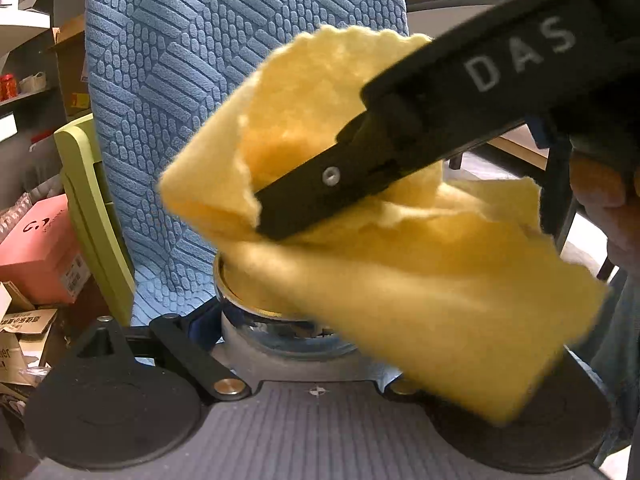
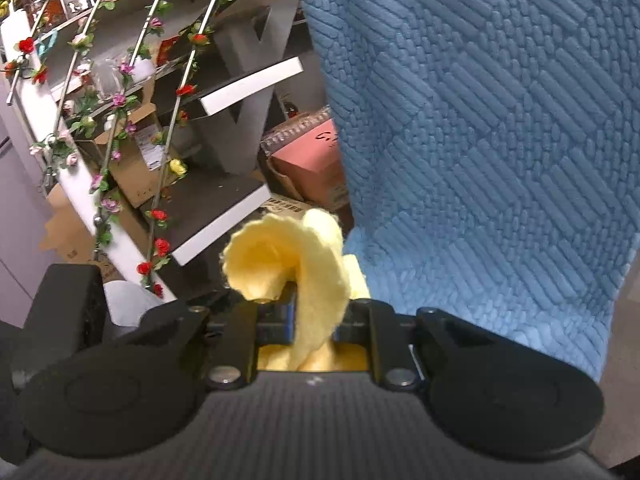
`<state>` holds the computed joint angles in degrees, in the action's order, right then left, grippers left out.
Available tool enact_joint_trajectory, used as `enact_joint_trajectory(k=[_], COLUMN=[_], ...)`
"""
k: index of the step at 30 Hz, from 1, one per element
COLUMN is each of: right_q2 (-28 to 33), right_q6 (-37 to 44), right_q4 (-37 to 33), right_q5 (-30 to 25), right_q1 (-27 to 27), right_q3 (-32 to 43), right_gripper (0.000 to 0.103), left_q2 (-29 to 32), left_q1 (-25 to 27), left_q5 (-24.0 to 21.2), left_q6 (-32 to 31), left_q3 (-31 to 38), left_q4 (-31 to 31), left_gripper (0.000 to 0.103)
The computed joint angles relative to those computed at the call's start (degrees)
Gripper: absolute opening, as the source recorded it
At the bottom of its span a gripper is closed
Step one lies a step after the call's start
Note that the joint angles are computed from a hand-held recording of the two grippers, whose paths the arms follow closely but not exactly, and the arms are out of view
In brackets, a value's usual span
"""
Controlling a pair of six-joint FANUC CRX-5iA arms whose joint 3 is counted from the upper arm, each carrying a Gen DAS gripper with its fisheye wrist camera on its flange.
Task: Clean container
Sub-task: 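Hold the mug with the left tool while the right tool wipes its rim with the cloth, then lift the yellow cloth off the mug rim with the right tool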
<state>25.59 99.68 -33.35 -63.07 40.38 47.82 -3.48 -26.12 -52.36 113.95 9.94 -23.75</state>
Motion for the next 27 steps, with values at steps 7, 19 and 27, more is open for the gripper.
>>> enact_joint_trajectory(k=[7, 19, 27], right_q2=[-0.88, -1.45, -3.76], right_q6=[-0.52, -0.46, -18.86], right_q4=[-0.35, -3.55, -6.06], right_q5=[-0.48, 0.68, 12.56], right_q1=[-0.84, -1.86, -5.82], right_q3=[-0.92, -2.3, -9.7], right_gripper=[0.017, 0.017, 0.017], left_q2=[0.09, 0.15, -0.33], left_q1=[0.07, 0.61, 1.62], left_q5=[-0.12, -0.09, 0.67], left_q6=[-0.26, -1.05, -2.77], left_q3=[0.17, 0.18, -0.58], left_q4=[0.16, 0.95, 2.57], left_gripper=[0.094, 0.094, 0.094])
